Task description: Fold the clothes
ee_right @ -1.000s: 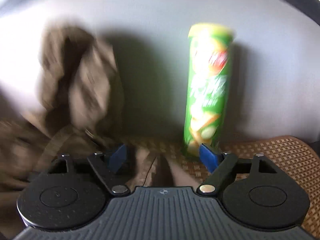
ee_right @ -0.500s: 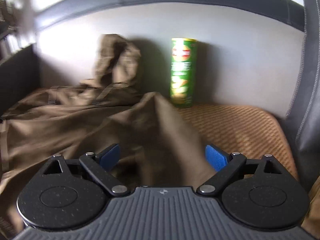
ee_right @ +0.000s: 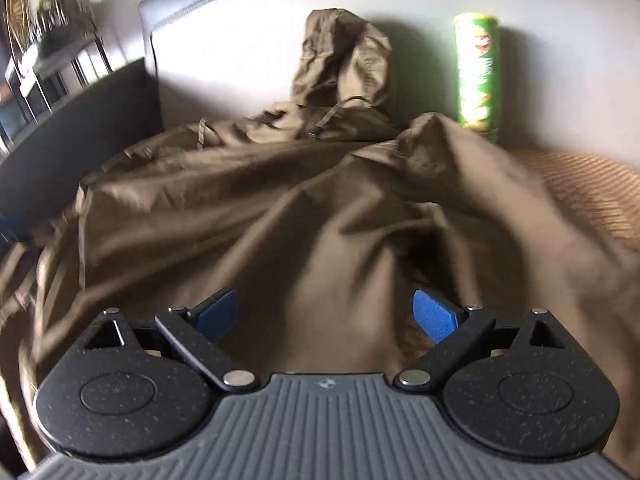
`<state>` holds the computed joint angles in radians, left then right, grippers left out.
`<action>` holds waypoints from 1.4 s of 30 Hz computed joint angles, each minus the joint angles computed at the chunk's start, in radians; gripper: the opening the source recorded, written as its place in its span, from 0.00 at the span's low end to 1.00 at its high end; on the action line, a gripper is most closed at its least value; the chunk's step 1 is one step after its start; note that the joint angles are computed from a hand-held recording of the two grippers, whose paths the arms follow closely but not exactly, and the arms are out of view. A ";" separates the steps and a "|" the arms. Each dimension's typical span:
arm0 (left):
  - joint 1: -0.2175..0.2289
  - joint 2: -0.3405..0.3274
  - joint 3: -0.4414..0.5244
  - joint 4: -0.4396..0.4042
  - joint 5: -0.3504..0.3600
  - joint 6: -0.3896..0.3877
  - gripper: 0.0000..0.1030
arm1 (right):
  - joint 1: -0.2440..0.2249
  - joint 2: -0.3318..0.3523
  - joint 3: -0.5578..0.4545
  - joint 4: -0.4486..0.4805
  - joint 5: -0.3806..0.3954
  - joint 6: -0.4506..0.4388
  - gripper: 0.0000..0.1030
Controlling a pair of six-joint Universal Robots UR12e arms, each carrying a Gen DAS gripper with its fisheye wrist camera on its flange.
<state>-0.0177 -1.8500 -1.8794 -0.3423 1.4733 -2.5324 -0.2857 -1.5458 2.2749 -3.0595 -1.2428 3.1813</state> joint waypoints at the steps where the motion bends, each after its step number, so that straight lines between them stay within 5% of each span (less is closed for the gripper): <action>1: 0.005 0.000 0.006 -0.026 0.009 -0.013 0.76 | 0.002 0.015 -0.009 -0.015 0.023 0.021 0.93; 4: 0.018 0.014 0.016 -0.097 0.044 -0.039 0.77 | 0.023 0.033 -0.051 0.036 0.097 0.084 0.93; 10: 0.045 0.034 0.067 -0.231 0.087 -0.084 0.82 | 0.125 0.073 -0.203 0.263 0.151 0.044 0.93; 16: 0.094 -0.012 0.169 -0.462 -0.013 -0.124 0.84 | 0.228 0.162 -0.382 0.412 0.176 0.033 0.93; 20: 0.093 -0.057 0.204 -0.534 -0.029 -0.138 0.83 | 0.270 0.223 -0.474 0.483 0.186 0.039 0.93; 21: 0.092 -0.066 0.211 -0.548 -0.030 -0.144 0.80 | 0.278 0.238 -0.492 0.498 0.189 0.036 0.93; 23: 0.090 -0.086 0.224 -0.575 -0.032 -0.156 0.56 | 0.290 0.264 -0.529 0.521 0.184 0.026 0.93; 24: 0.087 -0.090 0.223 -0.578 -0.026 -0.155 0.32 | 0.296 0.277 -0.548 0.532 0.179 0.021 0.93; 25: 0.082 -0.091 0.220 -0.575 -0.017 -0.152 0.20 | 0.301 0.290 -0.567 0.543 0.173 0.015 0.93; 28: 0.075 -0.074 0.185 -0.513 -0.001 -0.140 0.02 | 0.319 0.342 -0.651 0.574 0.143 -0.044 0.93; 35: 0.109 -0.037 0.137 -0.307 0.005 -0.265 0.00 | 0.360 0.503 -0.922 0.678 -0.061 -0.262 0.92; 38: 0.127 -0.028 0.131 -0.224 0.001 -0.330 0.00 | 0.370 0.587 -1.058 0.771 -0.158 -0.262 0.89; 42: 0.126 -0.014 0.106 -0.152 0.003 -0.315 0.00 | 0.375 0.689 -1.220 0.893 -0.180 -0.258 0.88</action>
